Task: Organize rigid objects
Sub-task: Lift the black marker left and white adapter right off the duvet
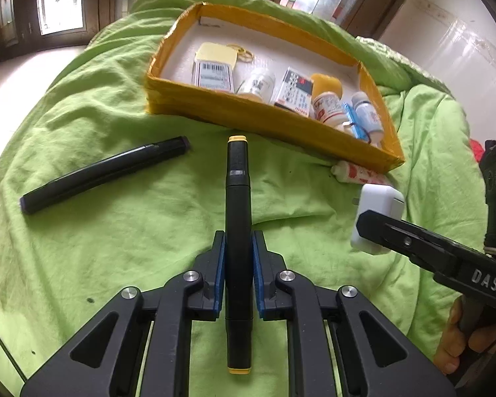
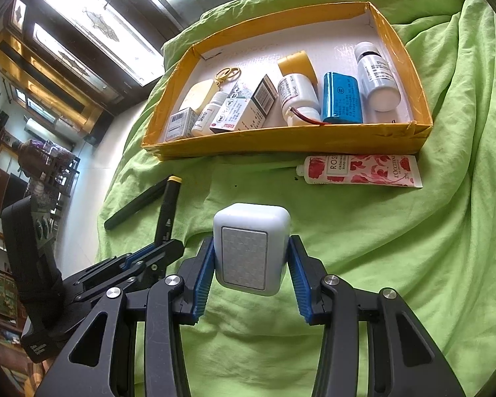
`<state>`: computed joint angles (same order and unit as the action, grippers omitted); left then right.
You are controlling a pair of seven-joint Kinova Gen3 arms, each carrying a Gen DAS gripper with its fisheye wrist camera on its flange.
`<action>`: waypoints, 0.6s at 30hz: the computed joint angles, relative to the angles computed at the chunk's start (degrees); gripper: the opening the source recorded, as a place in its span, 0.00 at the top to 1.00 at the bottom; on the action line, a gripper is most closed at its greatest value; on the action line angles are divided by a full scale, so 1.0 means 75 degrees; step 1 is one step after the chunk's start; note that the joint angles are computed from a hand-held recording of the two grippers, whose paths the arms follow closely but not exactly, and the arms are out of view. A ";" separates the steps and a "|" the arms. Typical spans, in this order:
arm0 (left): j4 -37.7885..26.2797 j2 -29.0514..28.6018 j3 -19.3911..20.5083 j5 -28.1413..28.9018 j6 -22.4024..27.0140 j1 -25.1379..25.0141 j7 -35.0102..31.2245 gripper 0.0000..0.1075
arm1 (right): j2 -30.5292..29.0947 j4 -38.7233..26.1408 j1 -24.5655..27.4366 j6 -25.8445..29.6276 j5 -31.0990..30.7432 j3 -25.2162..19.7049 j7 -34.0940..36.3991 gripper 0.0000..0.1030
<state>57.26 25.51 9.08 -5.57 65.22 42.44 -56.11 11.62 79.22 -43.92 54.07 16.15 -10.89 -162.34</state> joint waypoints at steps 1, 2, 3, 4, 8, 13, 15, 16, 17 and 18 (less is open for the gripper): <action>0.0080 -0.0079 -0.0006 0.0011 -0.0064 -0.0008 0.0025 0.89 | -0.0006 -0.0012 -0.0016 0.0002 0.0032 0.0004 -0.0017 0.62; 0.0178 -0.0161 -0.0003 0.0023 -0.0140 -0.0020 0.0047 0.89 | -0.0013 -0.0024 -0.0039 0.0007 0.0080 0.0007 -0.0039 0.62; 0.0224 -0.0206 0.0006 0.0023 -0.0180 -0.0030 0.0056 0.89 | -0.0020 -0.0034 -0.0063 0.0012 0.0137 0.0010 -0.0065 0.62; 0.0280 -0.0258 0.0011 0.0010 -0.0222 -0.0030 0.0074 0.89 | -0.0016 -0.0065 -0.0112 0.0051 0.0232 0.0013 -0.0109 0.62; 0.0415 -0.0380 0.0057 0.0036 -0.0323 -0.0113 0.0067 0.89 | 0.0040 -0.0183 -0.0203 0.0244 0.0424 0.0026 -0.0187 0.62; 0.0383 -0.0392 0.0081 -0.0048 -0.0367 -0.0066 0.0085 0.89 | 0.0040 -0.0168 -0.0250 0.0272 0.0542 0.0044 -0.0341 0.62; 0.0419 -0.0424 0.0094 -0.0060 -0.0412 -0.0060 0.0068 0.89 | 0.0032 -0.0157 -0.0243 0.0274 0.0562 0.0044 -0.0360 0.62; 0.0442 -0.0440 0.0102 -0.0051 -0.0431 -0.0072 0.0055 0.89 | 0.0030 -0.0159 -0.0243 0.0283 0.0575 0.0044 -0.0372 0.62; 0.0470 -0.0459 0.0106 -0.0041 -0.0454 -0.0086 0.0048 0.89 | 0.0025 -0.0154 -0.0239 0.0284 0.0580 0.0042 -0.0379 0.62; 0.0497 -0.0476 0.0113 -0.0029 -0.0477 -0.0100 0.0040 0.89 | 0.0019 -0.0152 -0.0235 0.0287 0.0583 0.0041 -0.0387 0.62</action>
